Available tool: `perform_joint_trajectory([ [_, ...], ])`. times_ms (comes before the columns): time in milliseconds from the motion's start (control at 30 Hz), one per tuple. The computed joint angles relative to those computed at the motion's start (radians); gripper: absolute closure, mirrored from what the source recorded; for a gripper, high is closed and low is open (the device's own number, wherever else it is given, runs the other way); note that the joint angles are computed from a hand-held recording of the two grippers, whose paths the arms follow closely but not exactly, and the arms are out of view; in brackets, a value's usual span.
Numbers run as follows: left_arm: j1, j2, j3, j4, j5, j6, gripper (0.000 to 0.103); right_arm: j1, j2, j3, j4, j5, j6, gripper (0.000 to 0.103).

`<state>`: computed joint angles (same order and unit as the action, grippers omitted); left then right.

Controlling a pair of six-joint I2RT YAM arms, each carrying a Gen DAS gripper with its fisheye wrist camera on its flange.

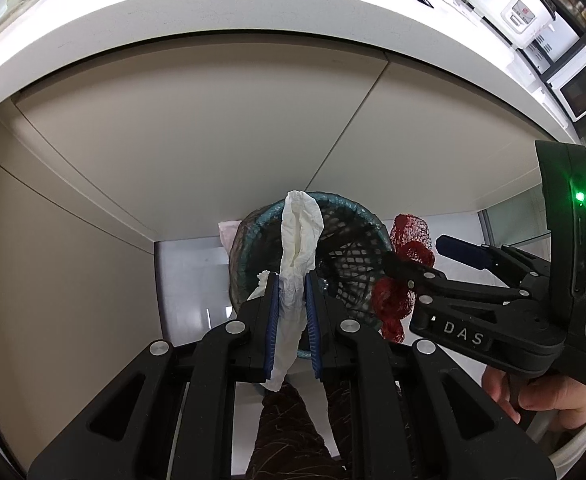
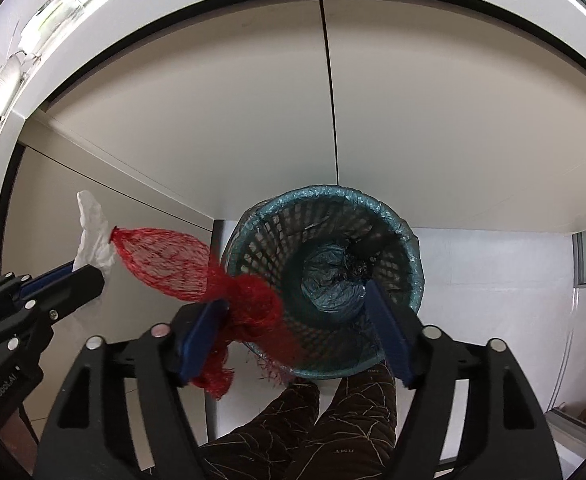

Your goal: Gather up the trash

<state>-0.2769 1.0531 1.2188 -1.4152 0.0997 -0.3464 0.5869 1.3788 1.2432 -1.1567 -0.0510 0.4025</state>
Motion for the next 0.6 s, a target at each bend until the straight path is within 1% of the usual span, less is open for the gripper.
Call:
perform_joint_trajectory([
  [33,-0.005,-0.001,0.000,-0.001,-0.003,-0.004,0.090,-0.002,-0.003,-0.003,0.002,-0.004,-0.001,0.027],
  [100,-0.008,-0.004,0.000,-0.006,-0.004,-0.005,0.090,-0.007,-0.006,0.000,-0.002,-0.015,-0.002,0.023],
  [133,-0.007,-0.003,0.003,-0.008,-0.004,-0.004,0.090,-0.010,-0.007,-0.003,-0.003,-0.022,-0.002,0.018],
  [267,0.001,0.000,0.007,-0.014,-0.005,0.002,0.090,-0.016,-0.016,-0.017,0.000,-0.031,0.000,0.010],
  [433,0.006,0.005,0.012,-0.022,-0.006,0.007,0.090,-0.025,-0.014,-0.030,0.004,-0.041,0.001,0.008],
  [533,0.009,0.004,0.012,-0.027,-0.004,0.011,0.090,-0.047,-0.013,-0.038,0.014,-0.093,0.005,0.008],
  [567,0.011,0.006,0.012,-0.026,-0.004,0.011,0.090,-0.051,-0.014,-0.040,0.015,-0.090,0.007,0.008],
  [600,0.014,0.006,0.012,-0.027,-0.002,0.012,0.090,-0.041,-0.013,-0.037,0.013,-0.060,0.010,0.008],
])
